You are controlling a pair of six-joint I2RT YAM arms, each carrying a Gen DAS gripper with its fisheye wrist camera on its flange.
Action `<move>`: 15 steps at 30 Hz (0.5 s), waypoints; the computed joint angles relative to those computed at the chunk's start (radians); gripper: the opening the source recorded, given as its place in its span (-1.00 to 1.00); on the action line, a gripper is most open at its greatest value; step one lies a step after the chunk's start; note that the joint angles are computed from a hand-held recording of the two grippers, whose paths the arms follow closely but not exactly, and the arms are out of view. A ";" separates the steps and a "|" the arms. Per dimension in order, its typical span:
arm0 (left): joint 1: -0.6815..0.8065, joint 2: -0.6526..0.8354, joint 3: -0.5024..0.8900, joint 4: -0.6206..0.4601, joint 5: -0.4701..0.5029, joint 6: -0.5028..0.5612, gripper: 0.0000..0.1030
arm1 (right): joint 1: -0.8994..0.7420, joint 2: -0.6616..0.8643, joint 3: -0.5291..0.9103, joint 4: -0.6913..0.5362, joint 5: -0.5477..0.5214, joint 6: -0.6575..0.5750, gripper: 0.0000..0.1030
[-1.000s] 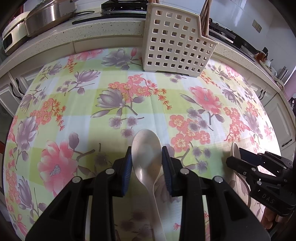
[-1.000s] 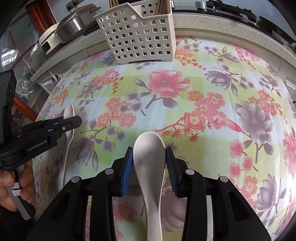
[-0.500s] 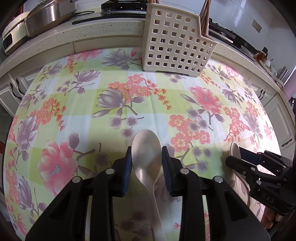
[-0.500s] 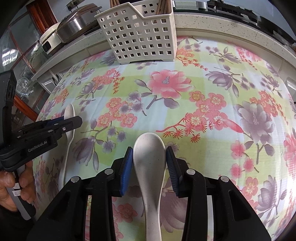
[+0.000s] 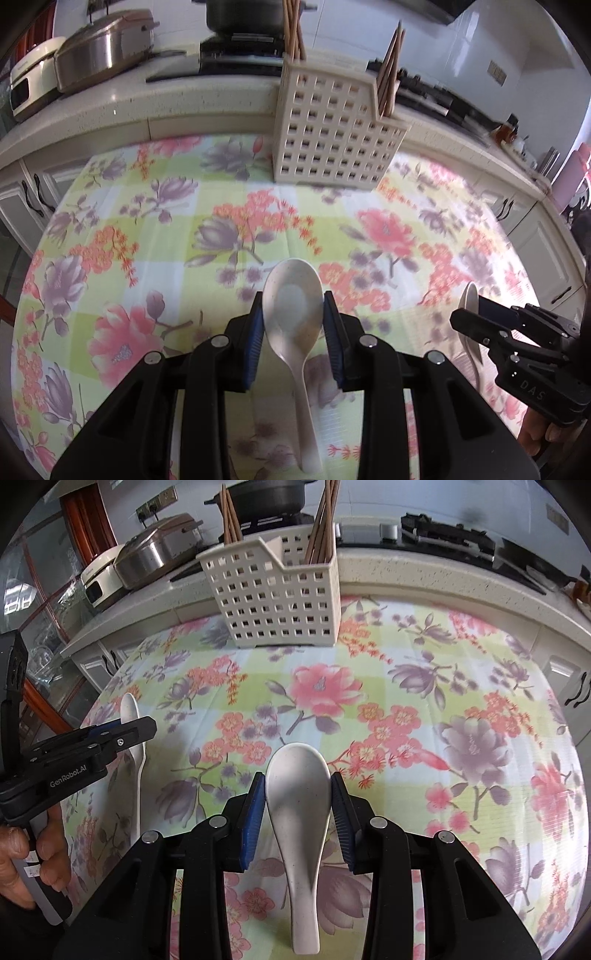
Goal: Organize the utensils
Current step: 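Lift both held white spoons upright off the tablecloth, then carry both upright spoons over the white basket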
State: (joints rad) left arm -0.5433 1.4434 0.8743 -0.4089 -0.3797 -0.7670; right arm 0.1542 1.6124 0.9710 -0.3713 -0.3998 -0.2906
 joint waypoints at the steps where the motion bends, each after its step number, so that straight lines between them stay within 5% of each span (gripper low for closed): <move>1: -0.006 -0.013 0.000 -0.002 -0.012 0.002 -0.43 | -0.001 -0.022 -0.011 0.013 0.006 0.004 -0.31; 15: -0.056 -0.109 0.016 -0.058 -0.080 -0.007 -0.44 | -0.025 -0.142 -0.034 -0.002 -0.020 0.003 -0.32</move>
State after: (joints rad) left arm -0.5997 1.3346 0.8906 -0.4672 -0.4601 -0.7744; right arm 0.1292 1.4705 0.9369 -0.3736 -0.4197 -0.2874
